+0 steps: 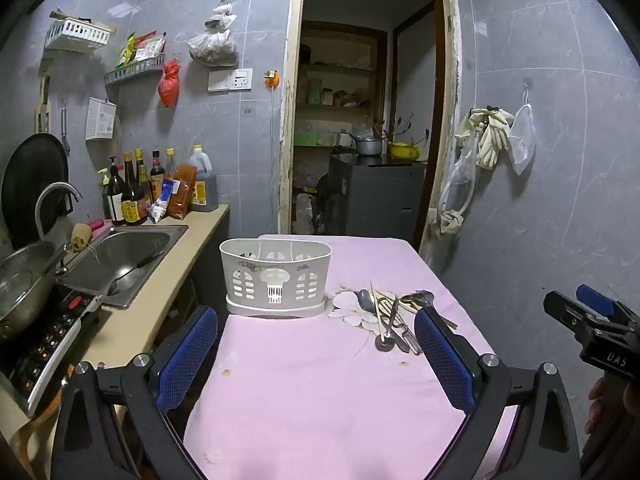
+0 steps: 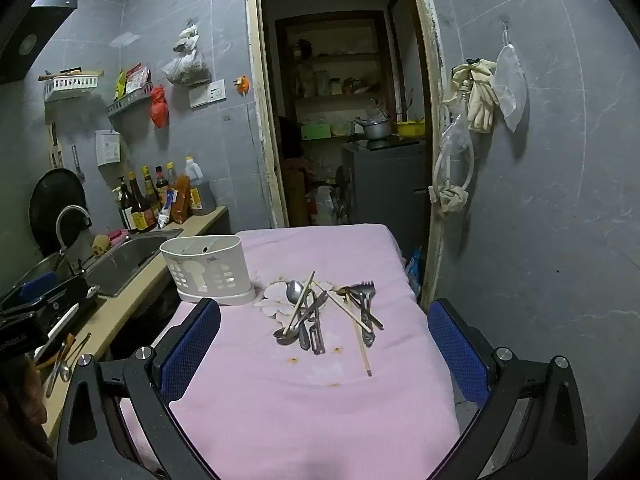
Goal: Organize utensils
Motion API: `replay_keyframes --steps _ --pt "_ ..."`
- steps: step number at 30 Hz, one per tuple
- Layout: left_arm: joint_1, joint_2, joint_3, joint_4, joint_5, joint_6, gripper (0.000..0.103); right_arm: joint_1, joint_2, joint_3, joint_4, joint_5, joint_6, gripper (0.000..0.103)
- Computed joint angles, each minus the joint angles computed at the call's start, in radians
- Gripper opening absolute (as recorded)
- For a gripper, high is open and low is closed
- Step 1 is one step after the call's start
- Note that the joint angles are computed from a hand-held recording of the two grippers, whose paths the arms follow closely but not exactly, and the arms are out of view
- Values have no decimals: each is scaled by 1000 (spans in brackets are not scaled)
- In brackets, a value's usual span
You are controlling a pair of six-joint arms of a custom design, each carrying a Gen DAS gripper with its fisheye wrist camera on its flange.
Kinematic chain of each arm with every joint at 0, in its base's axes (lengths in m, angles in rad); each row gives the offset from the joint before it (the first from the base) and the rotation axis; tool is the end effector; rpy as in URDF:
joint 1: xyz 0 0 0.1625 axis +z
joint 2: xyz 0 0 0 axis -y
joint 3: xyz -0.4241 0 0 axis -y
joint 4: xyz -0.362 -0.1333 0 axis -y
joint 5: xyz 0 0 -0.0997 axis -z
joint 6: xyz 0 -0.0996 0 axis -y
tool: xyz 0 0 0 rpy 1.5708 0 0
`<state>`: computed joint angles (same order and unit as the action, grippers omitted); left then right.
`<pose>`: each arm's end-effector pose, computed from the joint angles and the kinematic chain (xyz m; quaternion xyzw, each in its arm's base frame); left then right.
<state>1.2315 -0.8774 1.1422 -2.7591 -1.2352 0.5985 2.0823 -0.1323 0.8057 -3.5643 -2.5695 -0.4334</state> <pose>-0.0948 -0.7678 0.4167 0.3325 0.8211 -0.4163 0.2050 0.4252 -0.6562 0.0759 0.0541 -0.7511 0.5526 0.3570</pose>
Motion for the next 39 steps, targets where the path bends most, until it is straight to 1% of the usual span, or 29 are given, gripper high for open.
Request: replay_keyframes --steps 9,10,39 --pt "1 2 2 -11 -4 1 99 0 11 -19 5 5 -4 102" --pt "1 2 1 -11 -5 0 99 3 26 -43 14 1 -5 102" --pt "4 2 -3 -7 -10 -3 99 1 19 -36 30 -1 4 102"
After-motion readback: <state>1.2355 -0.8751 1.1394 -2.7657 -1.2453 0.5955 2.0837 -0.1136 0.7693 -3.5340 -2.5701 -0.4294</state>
